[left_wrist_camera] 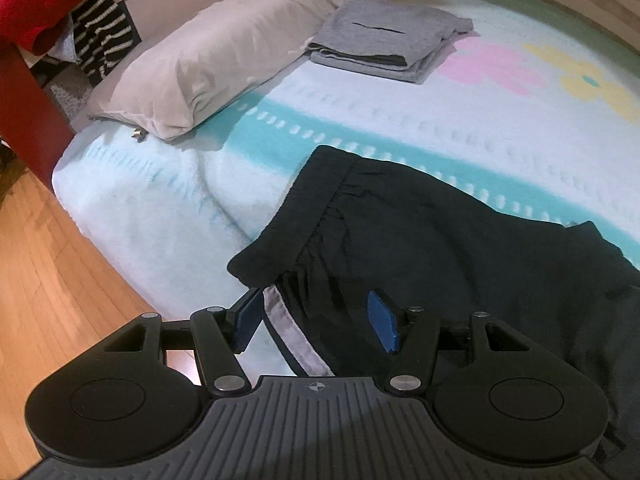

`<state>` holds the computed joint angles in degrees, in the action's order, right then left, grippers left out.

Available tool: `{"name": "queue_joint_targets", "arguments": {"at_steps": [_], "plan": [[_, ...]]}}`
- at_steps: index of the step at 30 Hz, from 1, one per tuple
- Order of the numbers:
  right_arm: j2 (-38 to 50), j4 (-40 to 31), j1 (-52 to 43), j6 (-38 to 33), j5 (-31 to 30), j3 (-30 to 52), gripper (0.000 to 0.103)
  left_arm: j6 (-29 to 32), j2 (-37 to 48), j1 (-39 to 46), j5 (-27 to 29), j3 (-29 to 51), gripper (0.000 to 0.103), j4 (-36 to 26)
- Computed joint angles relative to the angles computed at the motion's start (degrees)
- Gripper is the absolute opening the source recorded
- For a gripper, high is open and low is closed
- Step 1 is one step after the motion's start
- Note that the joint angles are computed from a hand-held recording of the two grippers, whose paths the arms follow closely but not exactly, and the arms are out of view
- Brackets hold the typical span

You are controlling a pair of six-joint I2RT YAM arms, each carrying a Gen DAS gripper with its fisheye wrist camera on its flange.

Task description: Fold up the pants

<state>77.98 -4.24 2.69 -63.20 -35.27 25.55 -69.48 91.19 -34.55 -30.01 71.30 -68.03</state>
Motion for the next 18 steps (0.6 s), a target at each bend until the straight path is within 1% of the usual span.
{"name": "queue_joint_targets", "arguments": {"at_steps": [3, 4, 6, 7, 8, 10, 12, 14, 16, 17, 18], "plan": [[-1.45, 3.06, -0.48, -3.18, -0.57, -3.36, 0.044, 0.13, 0.52, -0.18, 0.07, 0.41, 0.056, 0.02], [-1.23, 4.33, -0.11, -3.22, -0.48, -3.87, 0.044, 0.16, 0.64, -0.21, 0.18, 0.47, 0.056, 0.08], [-0.05, 7.13, 1.16, -2.4, 0.39, -4.09, 0.041, 0.26, 0.82, -0.29, 0.34, 0.57, 0.056, 0.2], [0.8, 8.88, 1.82, -1.65, 0.99, -4.13, 0.027, 0.29, 0.81, -0.3, 0.32, 0.53, 0.056, 0.2], [1.09, 9.1, 1.97, -1.28, 1.23, -3.93, 0.006, 0.23, 0.86, -0.34, 0.18, 0.54, 0.056, 0.08], [1.67, 6.17, 2.69, 0.52, 2.1, -1.68, 0.004, -0.04, 0.79, -0.36, -0.15, 0.48, 0.056, -0.11], [0.04, 3.19, 1.56, 1.66, -0.44, -0.67, 0.004, -0.34, 0.54, -0.32, -0.32, 0.19, 0.056, 0.11], [-2.84, -3.18, -0.03, 0.64, -3.15, 0.4, 0.004, -0.27, 0.57, -0.26, 0.01, 0.0, 0.056, 0.74], [-3.82, -10.13, -0.82, -1.16, -4.35, 2.0, 0.004, 0.59, 1.06, -0.17, 0.77, 0.01, 0.056, 1.66], [-3.82, -12.24, -0.83, -1.91, -4.2, 2.23, 0.004, 1.21, 1.81, -0.26, 1.35, 0.14, 0.056, 2.37], [-3.73, -12.33, -0.55, -2.29, -3.69, 1.8, 0.004, 1.87, 2.47, -0.25, 1.9, 0.24, 0.056, 2.99]]}}
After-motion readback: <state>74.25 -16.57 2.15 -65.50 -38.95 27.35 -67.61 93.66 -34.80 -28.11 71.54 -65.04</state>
